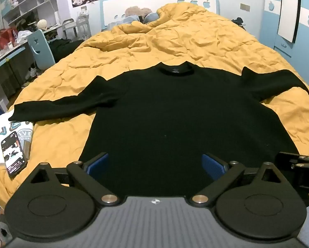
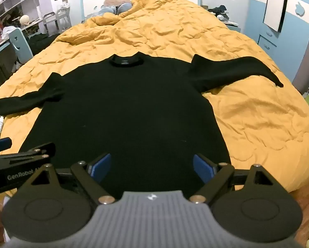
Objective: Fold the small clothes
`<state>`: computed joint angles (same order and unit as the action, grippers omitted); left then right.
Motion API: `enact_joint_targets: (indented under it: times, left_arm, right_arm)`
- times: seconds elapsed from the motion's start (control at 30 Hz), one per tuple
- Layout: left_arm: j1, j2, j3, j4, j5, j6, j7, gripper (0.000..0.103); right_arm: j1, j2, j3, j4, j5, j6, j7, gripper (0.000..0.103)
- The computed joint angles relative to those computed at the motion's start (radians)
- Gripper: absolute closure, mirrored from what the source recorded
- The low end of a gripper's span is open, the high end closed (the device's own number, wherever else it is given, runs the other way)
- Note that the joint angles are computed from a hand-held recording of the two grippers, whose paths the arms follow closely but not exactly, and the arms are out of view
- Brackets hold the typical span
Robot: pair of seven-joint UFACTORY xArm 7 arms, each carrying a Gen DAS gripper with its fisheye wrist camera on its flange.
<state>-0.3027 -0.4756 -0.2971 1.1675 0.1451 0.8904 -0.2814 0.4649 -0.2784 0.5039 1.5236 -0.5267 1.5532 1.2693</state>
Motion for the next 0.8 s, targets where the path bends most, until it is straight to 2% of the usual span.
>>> enact_joint_targets:
  times: [0.13,0.3,0.8]
  left_arm:
    - [0.002,-0.036,-0.004,-0.037,0.002,-0.025,-0.024,0.000]
    - [-0.004,-0.031,0.010,-0.019,-0.018,-0.006,-0.009,0.000]
    - [0.000,-0.032,0.007,-0.018,-0.026,0.008,0.006,0.000]
  right_arm:
    - [0.002,-0.004,0.002,-0.006,0.006,-0.004,0.013,0.021]
    - [0.011,0.022,0.004,0.034,0.001,0.004,-0.001,0.021]
    - [0.023,0.008,-0.011,0.009,0.024,-0.015,-0.019,0.021]
